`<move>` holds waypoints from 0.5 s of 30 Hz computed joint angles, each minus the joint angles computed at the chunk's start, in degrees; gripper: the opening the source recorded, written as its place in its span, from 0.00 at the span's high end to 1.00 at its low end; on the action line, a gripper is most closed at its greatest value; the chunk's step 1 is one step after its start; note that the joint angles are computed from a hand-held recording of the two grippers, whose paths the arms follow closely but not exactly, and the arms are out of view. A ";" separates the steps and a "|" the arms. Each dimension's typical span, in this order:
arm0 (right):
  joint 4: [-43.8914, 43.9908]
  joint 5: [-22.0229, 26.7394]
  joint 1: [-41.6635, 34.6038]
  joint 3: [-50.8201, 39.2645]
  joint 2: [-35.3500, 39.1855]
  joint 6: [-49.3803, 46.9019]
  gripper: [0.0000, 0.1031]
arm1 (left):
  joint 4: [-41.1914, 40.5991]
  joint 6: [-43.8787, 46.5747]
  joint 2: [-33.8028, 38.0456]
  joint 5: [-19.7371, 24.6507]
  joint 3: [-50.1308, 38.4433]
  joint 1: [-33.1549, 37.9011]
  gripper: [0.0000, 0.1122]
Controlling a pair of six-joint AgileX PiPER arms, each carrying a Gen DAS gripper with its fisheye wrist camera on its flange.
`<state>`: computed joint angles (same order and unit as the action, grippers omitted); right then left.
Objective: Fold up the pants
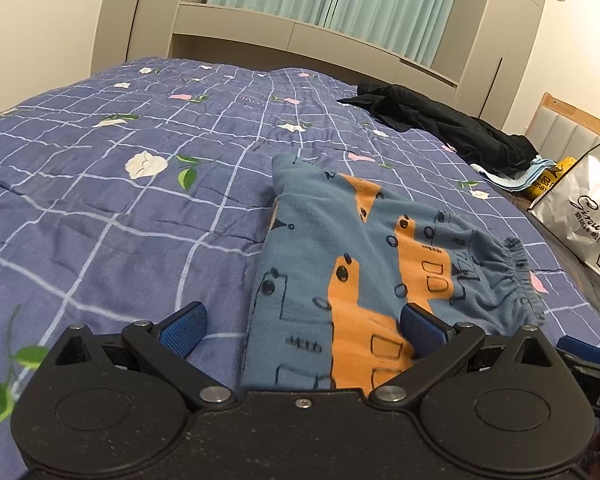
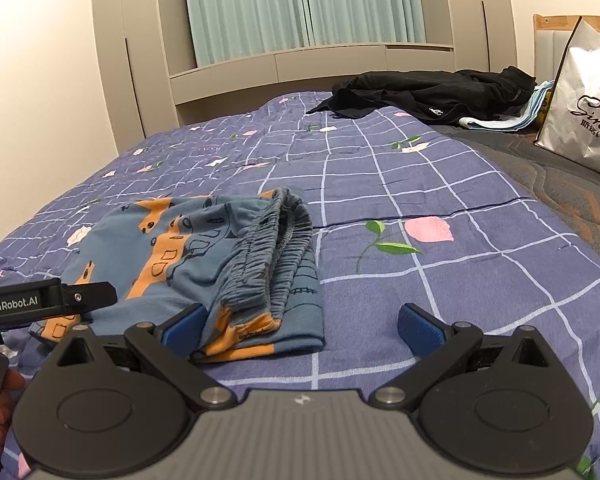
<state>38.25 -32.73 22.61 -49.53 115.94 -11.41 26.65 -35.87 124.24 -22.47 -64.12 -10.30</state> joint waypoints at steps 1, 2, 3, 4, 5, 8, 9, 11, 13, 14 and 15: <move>-0.45 -0.11 0.08 0.36 -0.19 0.56 0.01 | -0.76 0.69 -0.57 -1.07 1.42 0.16 0.09; -1.14 -0.36 0.18 0.83 -0.37 1.43 0.01 | -1.40 1.10 -1.26 -2.25 3.08 0.27 0.09; -2.21 -0.68 0.20 1.41 -0.58 2.53 0.01 | -1.43 0.97 -1.96 -3.36 4.60 0.57 0.09; -3.87 -0.67 0.00 1.95 -0.85 4.06 0.01 | -0.21 -0.18 -2.65 -3.91 5.74 1.01 0.09; -5.53 -0.25 -0.36 2.33 -1.24 5.51 0.01 | 1.85 -1.83 -3.39 -3.28 6.29 1.29 0.09; -13.38 0.15 -2.11 3.82 -2.55 13.27 0.00 | 5.25 -3.49 -5.05 -0.69 6.47 1.51 0.09; -15.69 0.12 -2.72 4.22 -2.87 16.02 0.00 | 6.30 -4.35 -5.41 -0.03 6.29 1.74 0.09; -17.18 0.16 -3.26 4.37 -3.14 18.72 0.00 | 7.49 -6.26 -5.58 1.08 5.04 1.91 0.09; -17.98 0.22 -3.54 3.98 -2.96 20.30 0.00 | 8.48 -8.20 -5.49 1.48 4.15 2.46 0.09; -18.85 0.69 -3.85 3.39 -2.66 21.15 0.00 | 10.14 -10.68 -5.01 2.79 2.56 2.44 0.09; -19.60 1.37 -4.16 2.57 -2.29 21.65 0.00 | 13.02 -13.89 -4.53 3.95 1.07 2.68 0.09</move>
